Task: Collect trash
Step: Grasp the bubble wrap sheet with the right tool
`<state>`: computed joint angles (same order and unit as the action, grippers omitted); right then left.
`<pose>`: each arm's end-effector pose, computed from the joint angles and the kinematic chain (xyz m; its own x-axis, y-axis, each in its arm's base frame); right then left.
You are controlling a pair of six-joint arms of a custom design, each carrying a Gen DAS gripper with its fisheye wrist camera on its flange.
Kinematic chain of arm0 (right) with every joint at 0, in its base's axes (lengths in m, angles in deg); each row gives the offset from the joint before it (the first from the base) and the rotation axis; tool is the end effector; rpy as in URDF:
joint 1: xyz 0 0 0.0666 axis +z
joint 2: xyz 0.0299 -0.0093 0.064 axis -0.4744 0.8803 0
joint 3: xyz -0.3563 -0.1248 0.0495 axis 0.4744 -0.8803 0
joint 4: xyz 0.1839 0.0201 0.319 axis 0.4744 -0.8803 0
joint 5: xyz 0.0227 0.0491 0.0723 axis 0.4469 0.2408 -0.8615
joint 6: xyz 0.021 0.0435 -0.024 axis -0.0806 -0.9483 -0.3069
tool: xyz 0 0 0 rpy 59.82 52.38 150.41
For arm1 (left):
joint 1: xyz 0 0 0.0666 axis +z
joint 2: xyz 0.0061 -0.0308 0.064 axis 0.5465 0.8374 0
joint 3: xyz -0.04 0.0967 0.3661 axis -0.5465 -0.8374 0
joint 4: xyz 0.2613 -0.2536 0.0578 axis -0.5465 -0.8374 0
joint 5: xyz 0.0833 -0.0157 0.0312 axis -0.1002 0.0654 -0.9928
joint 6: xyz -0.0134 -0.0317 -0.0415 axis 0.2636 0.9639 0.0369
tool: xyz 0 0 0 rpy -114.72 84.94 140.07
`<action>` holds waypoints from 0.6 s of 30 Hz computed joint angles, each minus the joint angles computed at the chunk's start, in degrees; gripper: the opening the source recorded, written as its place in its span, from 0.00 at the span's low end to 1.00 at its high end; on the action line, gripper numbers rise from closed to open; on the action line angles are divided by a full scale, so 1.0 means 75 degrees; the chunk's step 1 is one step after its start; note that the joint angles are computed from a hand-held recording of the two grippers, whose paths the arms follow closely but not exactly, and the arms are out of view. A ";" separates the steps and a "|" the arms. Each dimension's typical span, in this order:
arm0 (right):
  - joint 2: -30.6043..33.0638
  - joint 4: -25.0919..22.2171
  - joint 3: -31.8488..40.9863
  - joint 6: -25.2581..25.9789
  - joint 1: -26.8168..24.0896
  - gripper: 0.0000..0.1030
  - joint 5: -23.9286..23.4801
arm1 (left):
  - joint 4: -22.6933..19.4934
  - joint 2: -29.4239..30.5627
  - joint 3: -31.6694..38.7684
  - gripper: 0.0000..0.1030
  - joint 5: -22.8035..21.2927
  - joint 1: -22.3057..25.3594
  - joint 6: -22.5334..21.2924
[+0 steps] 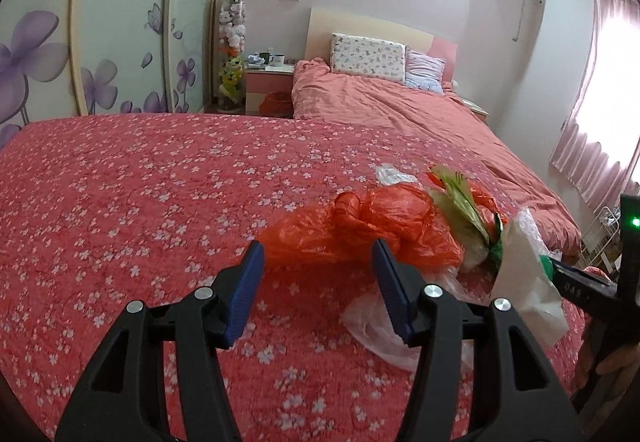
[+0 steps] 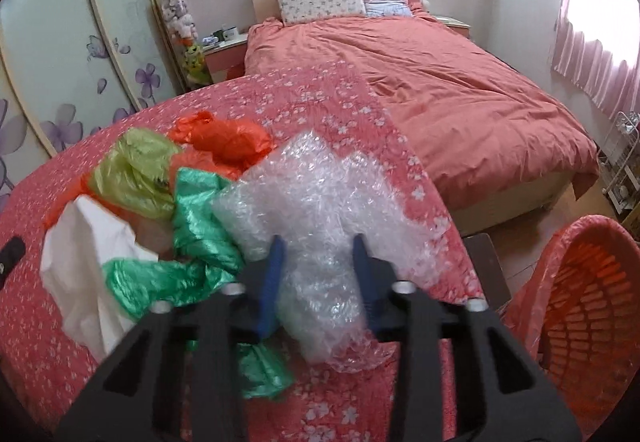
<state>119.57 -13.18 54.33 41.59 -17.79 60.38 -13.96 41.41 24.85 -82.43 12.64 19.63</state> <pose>0.6729 0.1200 0.3272 -0.7248 0.1638 -0.6692 0.1260 0.9865 0.1050 0.6063 -0.2202 0.3495 -0.6058 -0.0927 -0.7902 0.0274 0.9902 -0.1371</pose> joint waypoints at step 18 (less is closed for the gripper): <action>-0.0700 0.0895 -0.1218 -0.0023 -0.0036 0.08 0.0216 | -0.1529 0.1336 0.2261 0.58 0.0077 -0.0177 0.0065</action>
<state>114.32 -6.46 45.19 41.42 -18.07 62.00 -25.43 51.43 41.81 -81.85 11.31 20.11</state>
